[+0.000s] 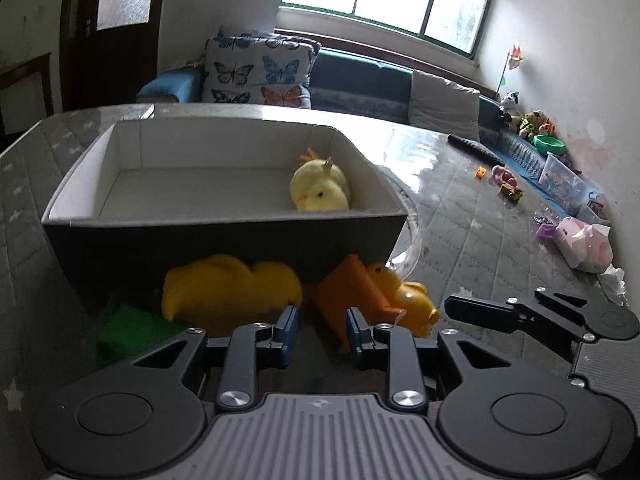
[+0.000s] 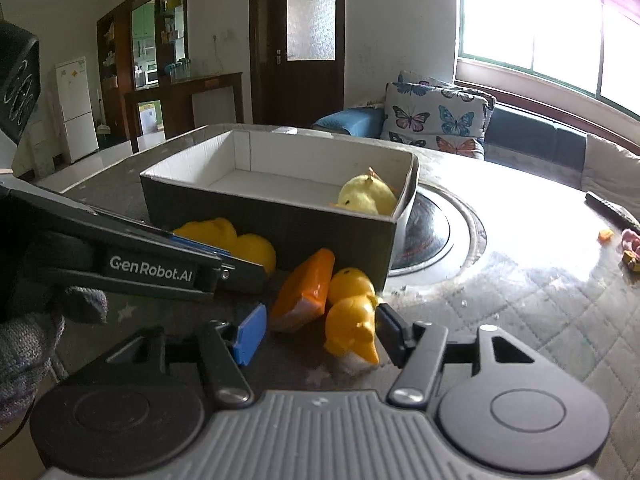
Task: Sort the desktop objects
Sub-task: 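Withdraw the left gripper from the box toward the orange pouch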
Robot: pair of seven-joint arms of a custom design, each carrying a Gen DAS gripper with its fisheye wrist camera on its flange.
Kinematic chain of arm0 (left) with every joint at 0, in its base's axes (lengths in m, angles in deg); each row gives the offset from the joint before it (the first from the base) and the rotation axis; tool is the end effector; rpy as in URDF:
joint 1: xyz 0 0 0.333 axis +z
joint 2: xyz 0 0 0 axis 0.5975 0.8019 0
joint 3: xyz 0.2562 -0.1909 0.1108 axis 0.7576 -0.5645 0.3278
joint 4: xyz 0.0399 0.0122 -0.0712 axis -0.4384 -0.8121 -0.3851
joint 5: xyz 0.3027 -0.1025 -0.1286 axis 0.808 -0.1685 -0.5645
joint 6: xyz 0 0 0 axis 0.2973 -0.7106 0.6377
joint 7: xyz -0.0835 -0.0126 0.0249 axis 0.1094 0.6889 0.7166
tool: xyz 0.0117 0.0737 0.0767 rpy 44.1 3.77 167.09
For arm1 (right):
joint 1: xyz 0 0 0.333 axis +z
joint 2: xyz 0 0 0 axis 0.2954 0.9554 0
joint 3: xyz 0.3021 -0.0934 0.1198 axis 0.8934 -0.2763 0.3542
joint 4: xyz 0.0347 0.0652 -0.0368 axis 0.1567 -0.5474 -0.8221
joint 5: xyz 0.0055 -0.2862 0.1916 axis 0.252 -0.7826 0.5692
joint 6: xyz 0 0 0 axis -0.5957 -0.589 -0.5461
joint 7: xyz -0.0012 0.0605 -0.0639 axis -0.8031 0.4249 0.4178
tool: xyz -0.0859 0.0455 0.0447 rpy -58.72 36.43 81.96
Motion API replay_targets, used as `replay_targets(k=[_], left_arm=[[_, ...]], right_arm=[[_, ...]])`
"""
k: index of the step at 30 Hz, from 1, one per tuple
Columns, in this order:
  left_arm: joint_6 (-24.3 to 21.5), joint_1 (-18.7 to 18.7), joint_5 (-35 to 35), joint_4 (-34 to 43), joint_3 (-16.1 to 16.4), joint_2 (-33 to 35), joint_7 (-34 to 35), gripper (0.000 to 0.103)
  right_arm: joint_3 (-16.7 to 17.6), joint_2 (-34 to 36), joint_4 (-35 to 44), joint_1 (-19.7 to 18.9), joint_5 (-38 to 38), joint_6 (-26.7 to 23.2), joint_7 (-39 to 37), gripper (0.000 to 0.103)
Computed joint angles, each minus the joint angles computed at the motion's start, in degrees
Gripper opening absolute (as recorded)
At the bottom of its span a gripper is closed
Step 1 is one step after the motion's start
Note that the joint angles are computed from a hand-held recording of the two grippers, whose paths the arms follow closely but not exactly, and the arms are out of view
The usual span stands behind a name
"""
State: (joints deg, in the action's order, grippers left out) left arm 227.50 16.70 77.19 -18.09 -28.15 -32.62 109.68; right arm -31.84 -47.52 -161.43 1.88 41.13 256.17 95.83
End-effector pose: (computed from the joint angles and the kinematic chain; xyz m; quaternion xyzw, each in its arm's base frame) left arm 0.6928 -0.2890 0.4769 -0.5775 0.7060 -0.3721 0.1719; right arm 0.6227 0.1226 0.4755 -0.7313 0.5111 -0.2531 0.3741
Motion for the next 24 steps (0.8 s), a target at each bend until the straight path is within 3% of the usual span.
replay_targets(k=[24], left_arm=[[2.3, -1.1, 1.8, -8.2, 2.2, -3.8, -5.7, 0.029]], right_arm=[[2.5, -1.3, -4.4, -1.8, -3.0, 1.4, 4.7, 0.06]])
